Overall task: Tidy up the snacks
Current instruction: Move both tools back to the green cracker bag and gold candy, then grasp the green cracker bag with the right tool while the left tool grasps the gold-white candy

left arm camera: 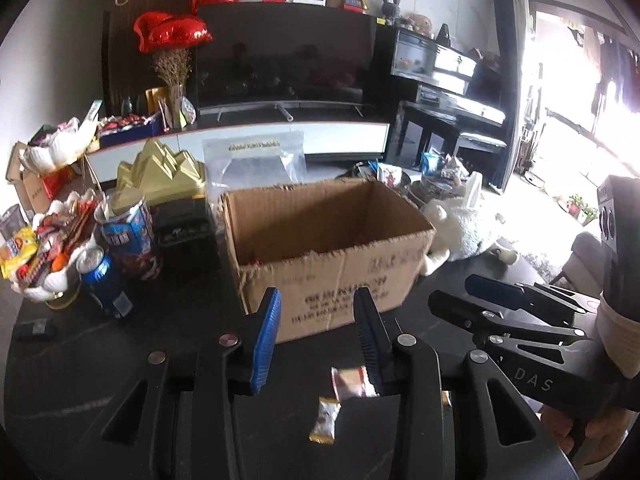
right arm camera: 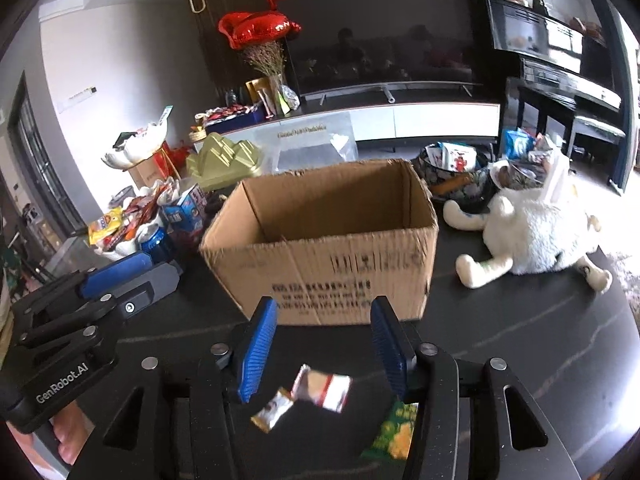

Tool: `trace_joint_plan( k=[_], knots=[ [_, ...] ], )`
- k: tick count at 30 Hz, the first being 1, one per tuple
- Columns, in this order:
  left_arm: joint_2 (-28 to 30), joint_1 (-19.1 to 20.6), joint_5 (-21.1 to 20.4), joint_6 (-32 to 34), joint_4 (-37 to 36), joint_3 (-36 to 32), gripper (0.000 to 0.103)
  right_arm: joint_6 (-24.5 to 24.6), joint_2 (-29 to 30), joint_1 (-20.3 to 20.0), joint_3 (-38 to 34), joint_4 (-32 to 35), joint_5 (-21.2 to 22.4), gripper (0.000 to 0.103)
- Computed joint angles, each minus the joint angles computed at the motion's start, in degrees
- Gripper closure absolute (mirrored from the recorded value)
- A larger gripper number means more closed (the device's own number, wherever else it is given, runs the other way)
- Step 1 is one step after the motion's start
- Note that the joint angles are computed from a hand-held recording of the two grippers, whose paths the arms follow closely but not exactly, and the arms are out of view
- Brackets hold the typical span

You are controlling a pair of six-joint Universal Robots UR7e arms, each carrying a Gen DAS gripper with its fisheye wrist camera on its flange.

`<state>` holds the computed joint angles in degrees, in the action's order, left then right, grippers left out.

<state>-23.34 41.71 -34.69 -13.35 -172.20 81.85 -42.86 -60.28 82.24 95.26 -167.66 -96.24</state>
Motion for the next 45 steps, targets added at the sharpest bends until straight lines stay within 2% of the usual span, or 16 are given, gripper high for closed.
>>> trace_joint_plan(
  k=[11, 20, 22, 27, 32, 40, 43, 45],
  knots=[
    [-1.4, -0.6, -1.9, -9.0, 4.0, 5.4, 0.062, 1.4, -1.8, -2.1, 4.9, -2.8, -3.6, 0.051],
    [-0.6, 0.1, -3.1, -14.6, 9.0, 6.7, 0.061, 2.3, -2.0, -3.8, 6.9, -3.9, -6.2, 0.051],
    [-0.3, 0.4, -3.7, -15.7, 9.8, 6.9, 0.06, 2.9, -1.6, -4.1, 6.8, -3.9, -7.0, 0.044],
    [0.4, 1.1, -4.7, -17.0, 10.6, 7.3, 0.058, 2.8, -0.7, -5.1, 7.5, -5.4, -8.5, 0.043],
    [1.2, 1.9, -6.2, -17.7, 11.4, 7.3, 0.058, 3.4, -0.1, -6.6, 8.4, -6.8, -8.3, 0.043],
    [2.8, 3.4, -7.3, -18.7, 14.1, 5.8, 0.057, 2.7, 2.1, -7.2, 7.6, -8.1, -11.2, 0.043],
    [3.3, 4.0, -8.3, -18.7, 14.7, 5.2, 0.057, 2.3, 2.9, -7.6, 7.1, -7.9, -11.4, 0.036],
    [3.7, 4.4, -8.6, -18.8, 15.1, 4.8, 0.057, 2.4, 3.3, -7.8, 6.7, -7.7, -11.3, 0.036]
  ],
)
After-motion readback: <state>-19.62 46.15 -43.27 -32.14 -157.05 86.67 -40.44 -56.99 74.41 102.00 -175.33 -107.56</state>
